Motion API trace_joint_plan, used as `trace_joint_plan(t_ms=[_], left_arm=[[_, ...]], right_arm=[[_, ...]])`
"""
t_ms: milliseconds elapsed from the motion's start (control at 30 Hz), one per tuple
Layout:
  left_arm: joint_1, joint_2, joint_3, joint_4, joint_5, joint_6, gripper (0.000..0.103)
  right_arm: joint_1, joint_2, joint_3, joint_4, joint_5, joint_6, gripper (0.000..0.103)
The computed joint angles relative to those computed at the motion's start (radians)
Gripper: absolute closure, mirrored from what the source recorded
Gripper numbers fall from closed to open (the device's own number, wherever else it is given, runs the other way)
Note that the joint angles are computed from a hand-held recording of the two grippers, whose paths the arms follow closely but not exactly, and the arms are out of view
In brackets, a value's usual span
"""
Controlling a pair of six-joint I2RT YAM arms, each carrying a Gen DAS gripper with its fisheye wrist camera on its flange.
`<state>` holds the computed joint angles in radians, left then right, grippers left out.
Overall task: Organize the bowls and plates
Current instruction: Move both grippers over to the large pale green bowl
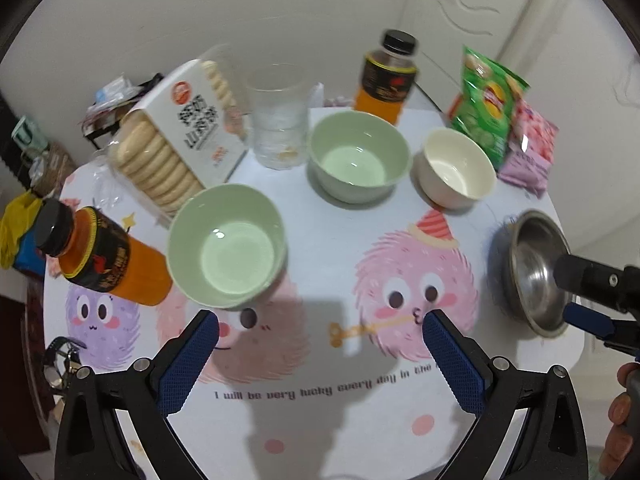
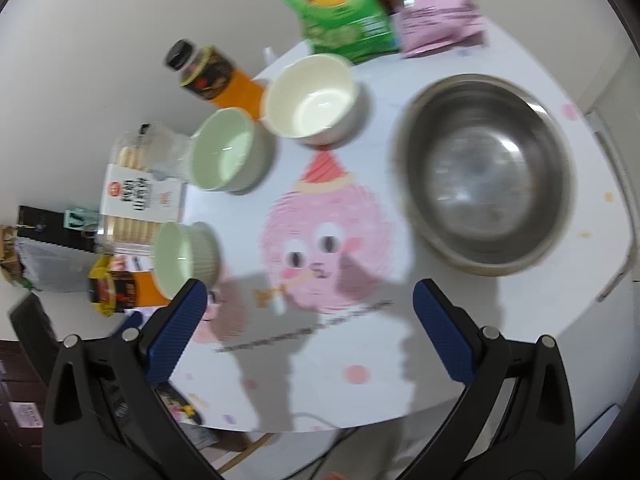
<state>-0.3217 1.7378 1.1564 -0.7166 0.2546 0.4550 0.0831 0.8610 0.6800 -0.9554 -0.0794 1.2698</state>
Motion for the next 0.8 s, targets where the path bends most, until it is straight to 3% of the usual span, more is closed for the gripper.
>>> trace_joint_plan(t_ms=[367,567,800], left_arm=[[0.015,0.117,0.065,0.069,-0.108,-0.104,0.0],[0.117,0.161,0.048,0.11,-0.104,-0.249,0.0],[0.198,0.23,0.077,0.135,-0.154,-0.433,0.0]], right_arm=[[-0.182,0.477,0.123,0.284,-0.272,-0.352,0.001],[-0.152,0.714,0.251,0.302,-0.335,-0.524,0.001],[-0.118,0.947,0.423,0.286,-0.378,-0.624,0.001]])
